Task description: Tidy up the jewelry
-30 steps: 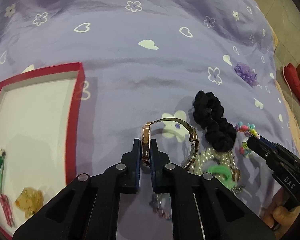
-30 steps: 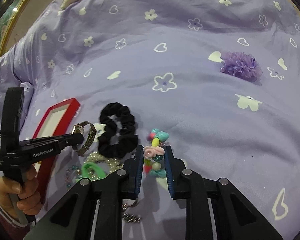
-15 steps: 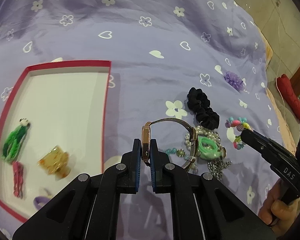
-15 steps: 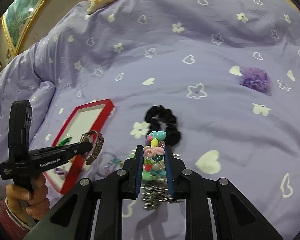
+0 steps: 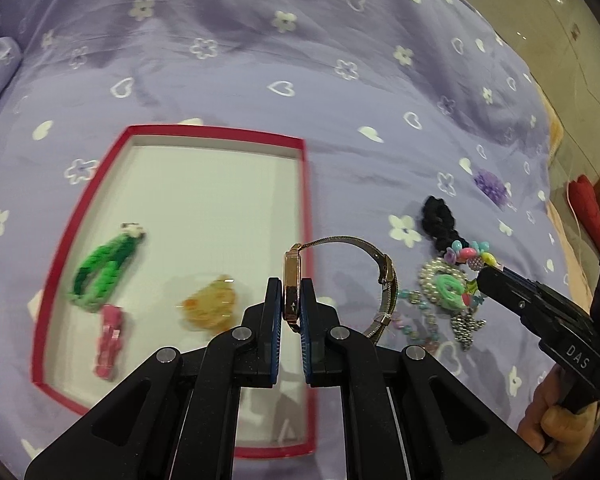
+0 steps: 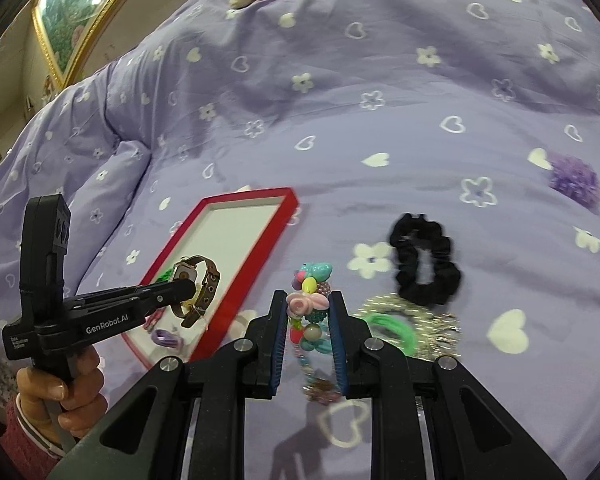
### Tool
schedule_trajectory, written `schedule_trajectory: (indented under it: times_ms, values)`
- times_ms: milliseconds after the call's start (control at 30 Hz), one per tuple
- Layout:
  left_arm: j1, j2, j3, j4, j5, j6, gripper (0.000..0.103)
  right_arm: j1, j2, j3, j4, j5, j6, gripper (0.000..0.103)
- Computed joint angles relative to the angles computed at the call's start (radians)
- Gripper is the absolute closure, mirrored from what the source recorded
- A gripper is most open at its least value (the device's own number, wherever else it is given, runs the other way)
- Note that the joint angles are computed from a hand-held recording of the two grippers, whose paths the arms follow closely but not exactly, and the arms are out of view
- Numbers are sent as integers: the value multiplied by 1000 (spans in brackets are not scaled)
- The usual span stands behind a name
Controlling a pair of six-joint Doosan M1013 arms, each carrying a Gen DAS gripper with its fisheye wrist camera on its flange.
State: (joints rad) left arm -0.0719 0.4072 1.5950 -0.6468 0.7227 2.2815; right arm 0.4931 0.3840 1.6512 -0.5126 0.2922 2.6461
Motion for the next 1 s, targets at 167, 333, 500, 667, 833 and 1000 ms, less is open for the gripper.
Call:
schedule_trajectory:
  times_ms: [167, 333, 500, 667, 833, 1000]
  values:
    - [23, 7, -10, 18, -12, -23, 96, 8, 28, -44, 108, -3, -128, 83]
    - [41, 19, -28, 42, -22, -44, 96, 13, 61, -91, 219, -6, -259, 83]
    - [55, 35, -51, 61, -24, -65, 96, 17, 92, -138, 309, 3, -368, 83]
    - [61, 55, -73, 83, -23, -90, 96, 17, 123, -181, 400, 16, -467, 83]
    - [64, 80, -101, 113, -24, -117, 96, 16, 154, -222, 478, 32, -555, 83]
    - [61, 123, -160, 171, -16, -165, 96, 10, 188, -267, 547, 57, -629, 83]
